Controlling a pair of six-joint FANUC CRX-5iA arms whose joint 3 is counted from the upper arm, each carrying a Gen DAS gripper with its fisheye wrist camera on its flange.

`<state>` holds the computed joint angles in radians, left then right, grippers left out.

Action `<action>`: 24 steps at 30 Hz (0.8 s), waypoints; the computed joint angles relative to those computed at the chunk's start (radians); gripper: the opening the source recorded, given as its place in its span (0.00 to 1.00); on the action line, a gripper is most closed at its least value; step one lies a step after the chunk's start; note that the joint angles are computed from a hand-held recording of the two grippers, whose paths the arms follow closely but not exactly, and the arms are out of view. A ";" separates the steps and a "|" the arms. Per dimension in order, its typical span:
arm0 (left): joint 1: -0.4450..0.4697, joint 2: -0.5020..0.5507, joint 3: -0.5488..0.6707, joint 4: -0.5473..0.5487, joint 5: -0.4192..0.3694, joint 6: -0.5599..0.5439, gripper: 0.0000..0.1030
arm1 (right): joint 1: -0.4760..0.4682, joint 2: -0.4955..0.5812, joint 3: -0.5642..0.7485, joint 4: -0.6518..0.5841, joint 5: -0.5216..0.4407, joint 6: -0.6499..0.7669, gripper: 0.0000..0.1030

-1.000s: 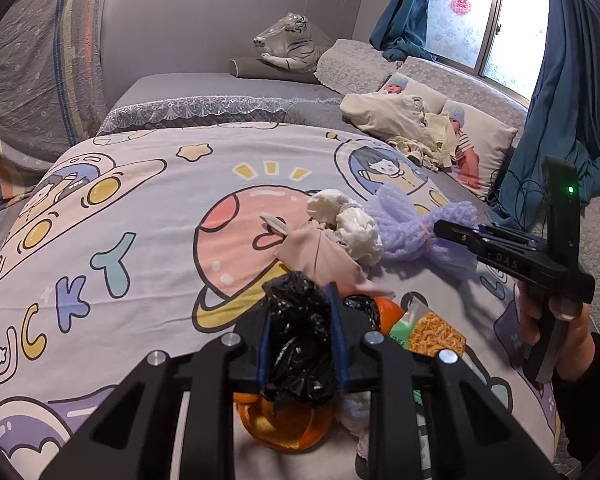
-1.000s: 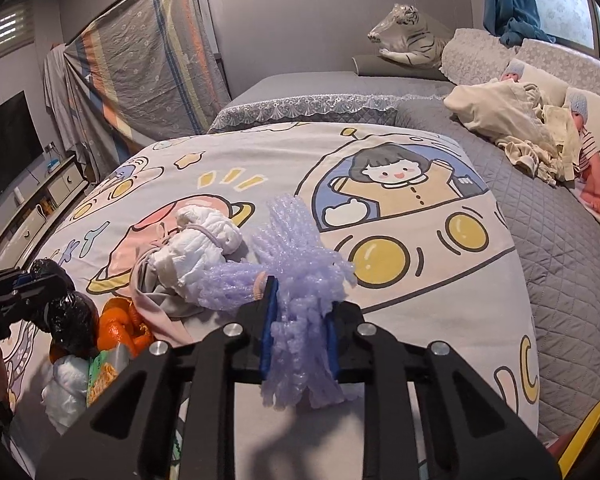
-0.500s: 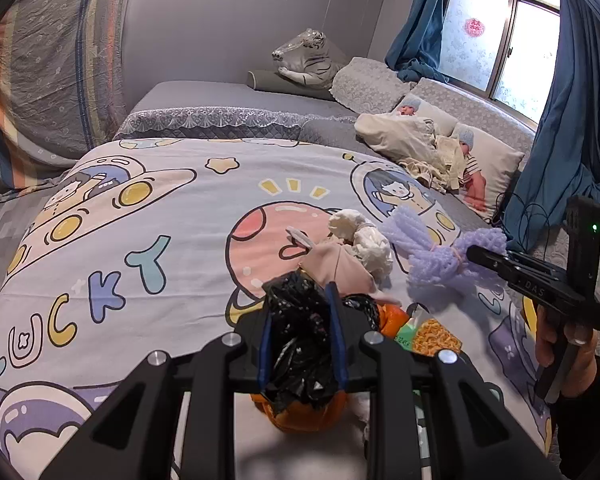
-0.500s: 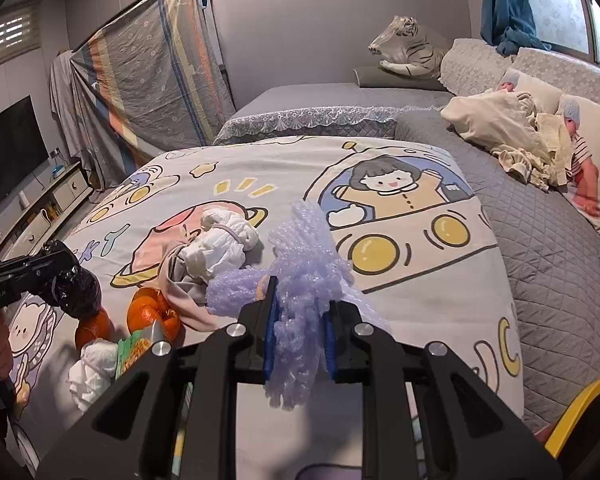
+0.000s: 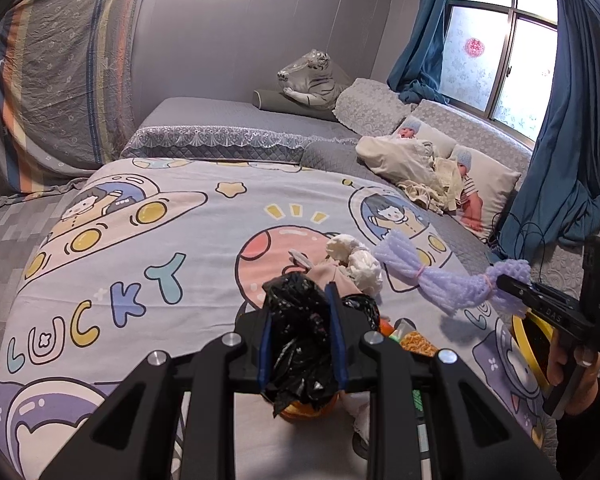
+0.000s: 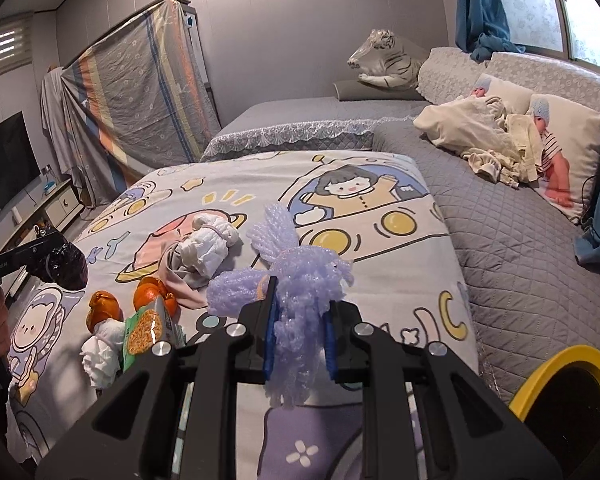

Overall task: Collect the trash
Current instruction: 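Carry the black bag and purple sponge with both tools over the yellow bin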

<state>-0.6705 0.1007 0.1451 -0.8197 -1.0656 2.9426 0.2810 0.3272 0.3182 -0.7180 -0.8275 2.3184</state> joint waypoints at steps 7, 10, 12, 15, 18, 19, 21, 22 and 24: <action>-0.045 0.005 0.034 -0.048 -0.048 0.027 0.21 | -0.043 -0.067 -0.057 -0.061 0.020 0.067 0.17; -0.059 0.012 0.052 -0.059 -0.059 0.030 0.21 | -0.057 -0.086 -0.072 -0.078 0.029 0.085 0.17; -0.070 0.019 0.068 -0.067 -0.068 0.030 0.21 | -0.067 -0.094 -0.076 -0.087 0.028 0.088 0.17; -0.084 0.031 0.090 -0.075 -0.084 0.027 0.21 | -0.082 -0.110 -0.089 -0.102 0.031 0.098 0.17; -0.094 0.049 0.119 -0.077 -0.098 0.015 0.21 | -0.098 -0.124 -0.100 -0.110 0.034 0.106 0.17; -0.095 0.056 0.129 -0.076 -0.100 0.008 0.21 | -0.103 -0.128 -0.103 -0.114 0.035 0.109 0.17; -0.097 0.069 0.146 -0.074 -0.102 -0.001 0.21 | -0.113 -0.137 -0.112 -0.121 0.038 0.118 0.17; -0.096 0.075 0.155 -0.070 -0.097 -0.007 0.21 | -0.117 -0.141 -0.116 -0.122 0.039 0.120 0.17; -0.094 0.087 0.169 -0.063 -0.089 -0.015 0.21 | -0.124 -0.148 -0.122 -0.119 0.044 0.116 0.17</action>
<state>-0.7647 0.1873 0.3142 -0.8823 -1.1541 2.9278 0.1573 0.1788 0.1958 -0.8373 -0.7833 2.4345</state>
